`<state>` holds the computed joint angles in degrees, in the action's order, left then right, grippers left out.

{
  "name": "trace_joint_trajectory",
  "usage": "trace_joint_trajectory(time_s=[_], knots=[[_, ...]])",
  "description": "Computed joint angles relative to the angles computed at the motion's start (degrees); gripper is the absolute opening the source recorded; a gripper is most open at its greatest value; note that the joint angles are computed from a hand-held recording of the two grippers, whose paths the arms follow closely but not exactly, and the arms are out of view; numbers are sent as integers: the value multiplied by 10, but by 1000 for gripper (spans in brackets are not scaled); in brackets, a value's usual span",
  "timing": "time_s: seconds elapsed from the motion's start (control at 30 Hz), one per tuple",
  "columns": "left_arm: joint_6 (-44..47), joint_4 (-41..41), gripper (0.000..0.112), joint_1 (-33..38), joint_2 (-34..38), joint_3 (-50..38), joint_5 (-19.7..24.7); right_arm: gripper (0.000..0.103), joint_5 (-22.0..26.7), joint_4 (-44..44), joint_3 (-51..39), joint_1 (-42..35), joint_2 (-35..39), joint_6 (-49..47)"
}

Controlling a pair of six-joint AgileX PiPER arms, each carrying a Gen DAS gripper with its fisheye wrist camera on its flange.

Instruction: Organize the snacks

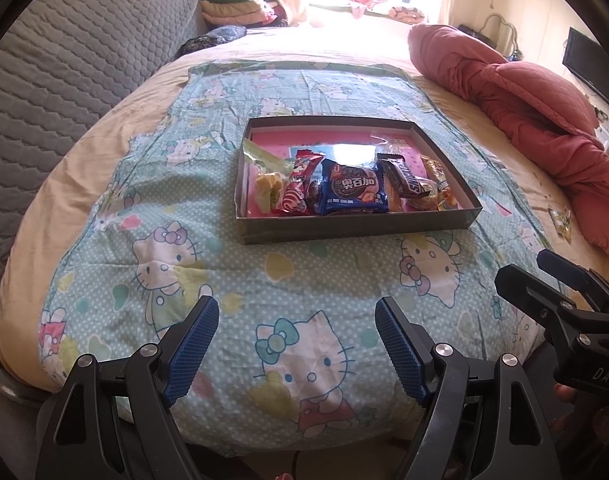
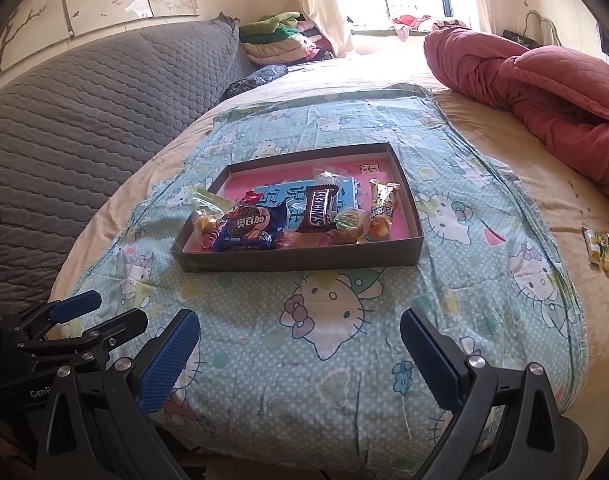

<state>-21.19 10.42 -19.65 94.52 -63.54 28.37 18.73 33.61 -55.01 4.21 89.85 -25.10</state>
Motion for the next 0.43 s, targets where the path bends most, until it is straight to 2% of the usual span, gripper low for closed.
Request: trace_joint_trajectory(time_s=[0.1, 0.23, 0.43], knots=[[12, -11, 82, 1, 3, 2, -8, 101, 2, 4, -2, -4, 4, -1], [18, -9, 82, -8, -4, 18, -49, 101, 2, 20, -4, -8, 9, -15], [-15, 19, 82, -3, -2, 20, -64, 101, 8, 51, -15, -22, 35, -37]])
